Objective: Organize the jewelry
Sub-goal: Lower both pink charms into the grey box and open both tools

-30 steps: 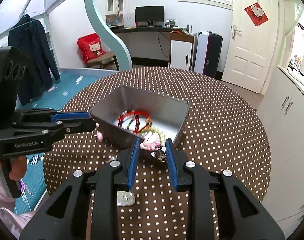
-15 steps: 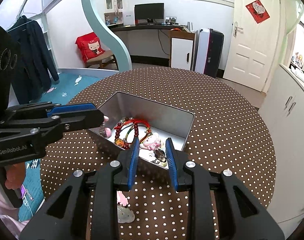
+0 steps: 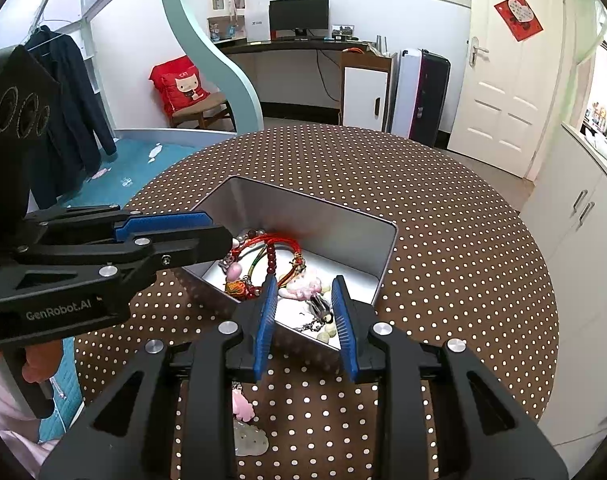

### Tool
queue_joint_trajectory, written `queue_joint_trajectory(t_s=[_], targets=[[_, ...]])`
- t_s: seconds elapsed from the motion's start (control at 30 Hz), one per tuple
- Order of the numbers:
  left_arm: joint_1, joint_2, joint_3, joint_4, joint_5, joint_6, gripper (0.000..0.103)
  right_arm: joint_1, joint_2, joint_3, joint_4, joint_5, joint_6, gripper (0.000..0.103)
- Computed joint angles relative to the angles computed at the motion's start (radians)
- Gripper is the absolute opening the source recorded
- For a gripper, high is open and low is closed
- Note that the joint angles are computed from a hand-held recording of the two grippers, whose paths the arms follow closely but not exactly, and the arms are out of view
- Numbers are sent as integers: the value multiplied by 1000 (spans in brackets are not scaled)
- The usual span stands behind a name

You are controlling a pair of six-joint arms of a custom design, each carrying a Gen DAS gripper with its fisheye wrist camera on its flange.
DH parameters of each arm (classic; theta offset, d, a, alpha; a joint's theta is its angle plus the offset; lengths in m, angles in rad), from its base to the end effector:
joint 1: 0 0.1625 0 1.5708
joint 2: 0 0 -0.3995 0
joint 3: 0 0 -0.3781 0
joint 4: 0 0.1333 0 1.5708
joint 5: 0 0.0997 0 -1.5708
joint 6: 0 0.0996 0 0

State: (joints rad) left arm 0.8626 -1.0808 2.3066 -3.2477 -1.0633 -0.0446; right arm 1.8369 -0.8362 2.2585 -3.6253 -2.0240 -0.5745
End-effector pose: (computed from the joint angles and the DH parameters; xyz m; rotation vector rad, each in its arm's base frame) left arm -0.1505 -0.4551 0.1243 0.7313 2.6182 -0.8377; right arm 0.2067 -0.4174 0.0717 0.8520 -2.3705 0.7229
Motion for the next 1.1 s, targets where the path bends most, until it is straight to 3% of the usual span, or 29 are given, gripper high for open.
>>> queue_joint_trajectory(t_s=[1.1], targets=[[-30,23,19,-25,39,-7,24,-1,-32,34,-21,6,1,39]])
